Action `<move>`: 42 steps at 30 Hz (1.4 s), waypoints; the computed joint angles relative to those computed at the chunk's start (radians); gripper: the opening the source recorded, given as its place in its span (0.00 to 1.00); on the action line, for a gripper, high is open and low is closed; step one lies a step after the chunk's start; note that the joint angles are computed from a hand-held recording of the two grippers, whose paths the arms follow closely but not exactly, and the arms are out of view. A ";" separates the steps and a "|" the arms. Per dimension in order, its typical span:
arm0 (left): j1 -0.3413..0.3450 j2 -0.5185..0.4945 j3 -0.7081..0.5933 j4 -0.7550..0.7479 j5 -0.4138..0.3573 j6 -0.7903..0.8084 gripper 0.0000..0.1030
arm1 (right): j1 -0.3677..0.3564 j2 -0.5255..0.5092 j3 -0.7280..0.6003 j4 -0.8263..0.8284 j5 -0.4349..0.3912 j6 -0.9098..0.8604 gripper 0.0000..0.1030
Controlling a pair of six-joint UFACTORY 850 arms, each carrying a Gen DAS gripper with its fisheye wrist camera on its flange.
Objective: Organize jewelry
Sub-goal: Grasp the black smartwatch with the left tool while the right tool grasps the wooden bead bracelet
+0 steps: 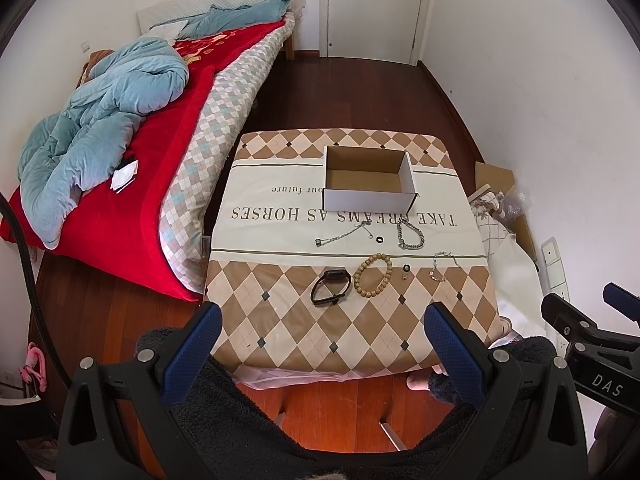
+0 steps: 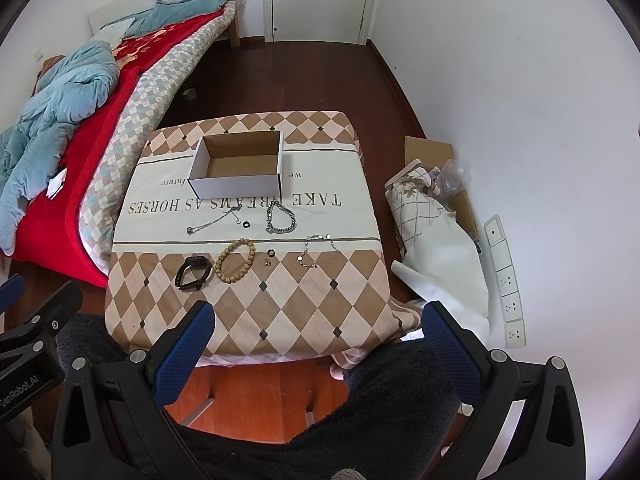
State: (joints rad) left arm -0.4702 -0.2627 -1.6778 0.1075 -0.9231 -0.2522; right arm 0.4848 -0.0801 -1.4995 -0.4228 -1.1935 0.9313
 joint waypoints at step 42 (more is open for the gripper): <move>0.068 -0.601 -0.328 -0.101 -0.224 0.303 0.16 | -0.244 -0.293 0.099 0.316 0.301 -0.165 0.72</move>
State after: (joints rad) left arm -0.4024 -0.8641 -2.0056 0.0066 -1.1474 0.0507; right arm 0.2403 -0.3728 -1.4005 -0.1068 -0.8926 0.7659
